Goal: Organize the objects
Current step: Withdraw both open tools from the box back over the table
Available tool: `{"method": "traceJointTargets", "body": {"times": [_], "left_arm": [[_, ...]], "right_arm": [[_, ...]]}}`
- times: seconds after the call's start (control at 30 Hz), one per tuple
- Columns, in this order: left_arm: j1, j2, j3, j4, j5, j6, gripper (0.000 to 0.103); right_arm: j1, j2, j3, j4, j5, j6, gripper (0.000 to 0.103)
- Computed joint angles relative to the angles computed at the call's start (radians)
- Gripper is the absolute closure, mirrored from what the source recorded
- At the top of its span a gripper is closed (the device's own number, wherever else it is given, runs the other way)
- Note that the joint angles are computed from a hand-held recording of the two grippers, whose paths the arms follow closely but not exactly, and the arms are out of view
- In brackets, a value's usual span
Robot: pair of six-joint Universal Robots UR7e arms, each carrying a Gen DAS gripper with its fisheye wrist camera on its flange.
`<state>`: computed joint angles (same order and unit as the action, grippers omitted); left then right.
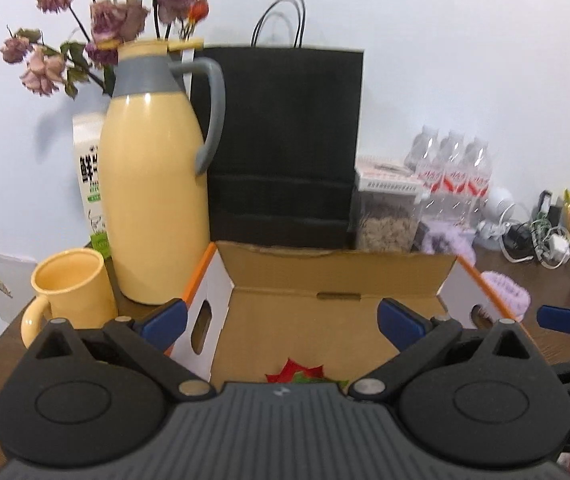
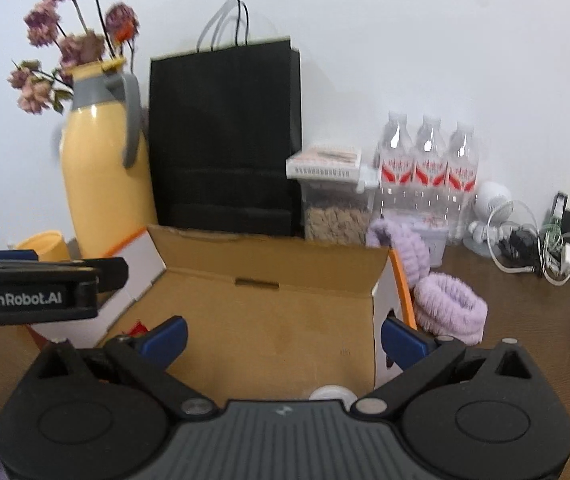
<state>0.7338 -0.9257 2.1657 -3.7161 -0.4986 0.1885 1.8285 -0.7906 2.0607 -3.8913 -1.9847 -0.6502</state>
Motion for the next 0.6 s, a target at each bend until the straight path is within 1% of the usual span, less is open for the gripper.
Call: {"method": "traceJointTargets", "body": {"times": [0.07,0.17,0.3,0.5,0.6], "left_arm": [[-0.02,-0.011,0.017,-0.012,0.01,0.0,0.0],[-0.053,-0.029,0.046,-0.015,0.038,-0.004,0.0],[-0.101,-0.062,0.096,-0.011,0.08,-0.029,0.0],[-0.185,-0.135,0.195,0.05,0.15,-0.124,0.0],[-0.235,-0.19,0.261,0.136,0.191,-0.224,0.0]], "right_arm": [[0.009,-0.01,0.012,-0.016,0.003,-0.011,0.0],[0.024,-0.027,0.038,-0.043,-0.002,-0.035,0.0],[0.043,-0.061,0.089,-0.078,-0.009,-0.046,0.0],[0.073,-0.112,0.187,-0.146,-0.014,-0.057,0.0],[0.085,-0.136,0.248,-0.178,-0.02,-0.062,0.0]]}}
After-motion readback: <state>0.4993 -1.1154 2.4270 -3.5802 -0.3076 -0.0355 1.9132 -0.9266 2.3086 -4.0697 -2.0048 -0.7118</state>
